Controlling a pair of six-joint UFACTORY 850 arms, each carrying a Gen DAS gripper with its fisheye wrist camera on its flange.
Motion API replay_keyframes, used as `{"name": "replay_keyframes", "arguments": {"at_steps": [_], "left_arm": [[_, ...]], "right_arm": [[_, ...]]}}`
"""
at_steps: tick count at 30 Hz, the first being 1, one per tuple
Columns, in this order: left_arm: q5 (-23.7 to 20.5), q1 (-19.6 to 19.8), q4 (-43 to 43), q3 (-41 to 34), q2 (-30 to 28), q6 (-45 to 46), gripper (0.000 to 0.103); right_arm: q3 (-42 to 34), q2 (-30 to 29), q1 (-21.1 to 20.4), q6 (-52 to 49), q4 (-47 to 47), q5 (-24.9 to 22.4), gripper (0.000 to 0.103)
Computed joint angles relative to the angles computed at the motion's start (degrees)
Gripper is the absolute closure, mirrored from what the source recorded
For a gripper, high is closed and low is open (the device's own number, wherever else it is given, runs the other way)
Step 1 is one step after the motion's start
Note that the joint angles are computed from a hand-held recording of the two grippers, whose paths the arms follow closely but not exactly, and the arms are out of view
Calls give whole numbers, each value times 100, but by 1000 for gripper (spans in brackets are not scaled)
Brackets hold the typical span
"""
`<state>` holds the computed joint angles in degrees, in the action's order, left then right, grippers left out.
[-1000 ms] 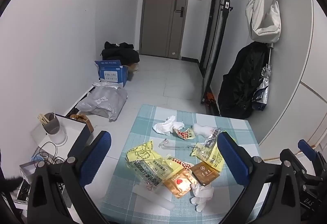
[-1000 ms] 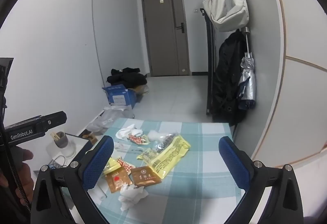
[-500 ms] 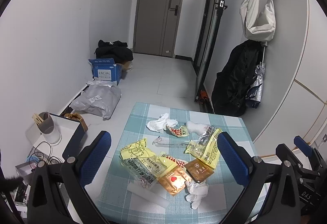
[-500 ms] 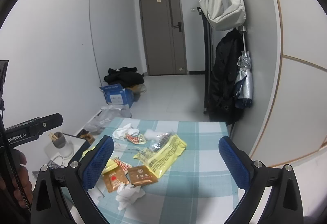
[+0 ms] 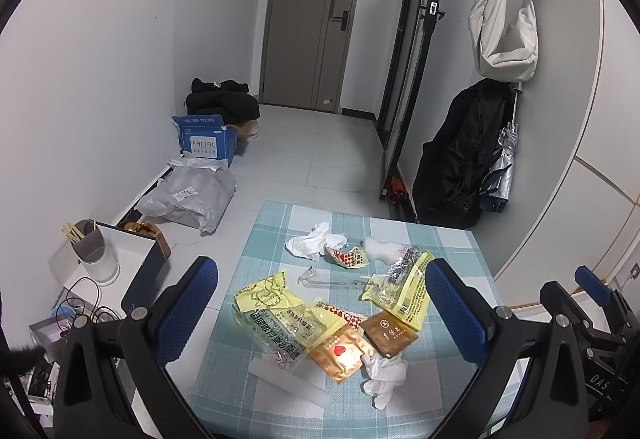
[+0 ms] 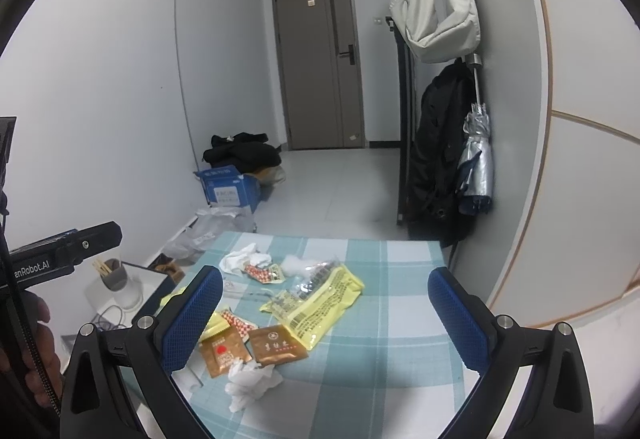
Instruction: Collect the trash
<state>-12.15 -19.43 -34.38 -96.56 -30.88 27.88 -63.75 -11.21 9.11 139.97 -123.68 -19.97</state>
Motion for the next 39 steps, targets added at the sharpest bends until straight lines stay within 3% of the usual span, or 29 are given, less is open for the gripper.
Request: {"name": "replay_keyframes", "arguments": {"at_steps": [29, 39], "left_arm": [[-261, 41, -565, -85, -51, 523, 1], [-379, 40, -204, -171, -115, 139, 1]], "right_arm": [[12, -6, 0, 67, -50, -9, 0], [4, -43, 13, 236, -168, 42, 0]]}}
